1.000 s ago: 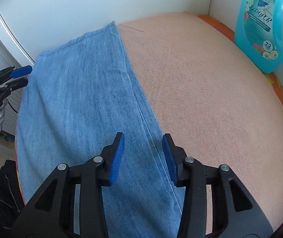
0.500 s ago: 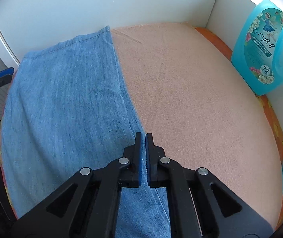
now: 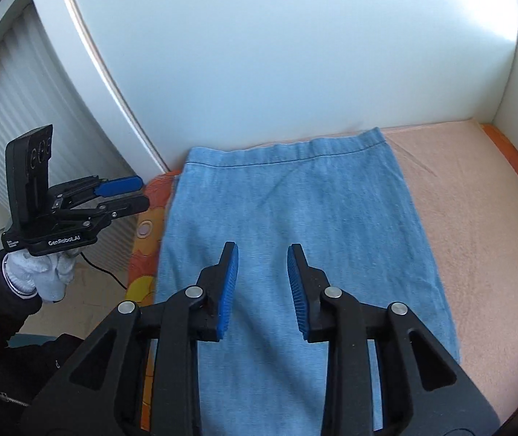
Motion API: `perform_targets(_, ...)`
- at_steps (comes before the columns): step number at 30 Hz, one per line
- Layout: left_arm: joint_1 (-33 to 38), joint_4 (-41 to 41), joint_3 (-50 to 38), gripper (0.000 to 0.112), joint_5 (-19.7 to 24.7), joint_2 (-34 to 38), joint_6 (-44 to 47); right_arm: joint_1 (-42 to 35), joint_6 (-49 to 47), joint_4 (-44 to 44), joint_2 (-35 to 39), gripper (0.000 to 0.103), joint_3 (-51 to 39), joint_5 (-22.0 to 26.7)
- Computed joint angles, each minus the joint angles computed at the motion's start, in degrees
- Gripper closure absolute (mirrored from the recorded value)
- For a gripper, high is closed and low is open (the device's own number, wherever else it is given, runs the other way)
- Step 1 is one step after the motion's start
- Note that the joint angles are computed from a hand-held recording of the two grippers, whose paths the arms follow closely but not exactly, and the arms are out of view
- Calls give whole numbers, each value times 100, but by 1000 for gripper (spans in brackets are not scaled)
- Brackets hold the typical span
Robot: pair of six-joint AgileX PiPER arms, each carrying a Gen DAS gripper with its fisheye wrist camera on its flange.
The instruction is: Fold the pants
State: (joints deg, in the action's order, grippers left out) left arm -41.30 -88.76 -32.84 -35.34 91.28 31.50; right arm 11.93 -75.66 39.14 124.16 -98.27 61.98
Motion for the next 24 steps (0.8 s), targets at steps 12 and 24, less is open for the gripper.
perform_targets(12,-83,523,437,66,-8,-281,-752,940,-664,-850,-873,86,2175,-1854)
perform_targets(24,208,1501,187,66,322,19,-1454,633,-1004,-1289,-1179,100,2518,-1792)
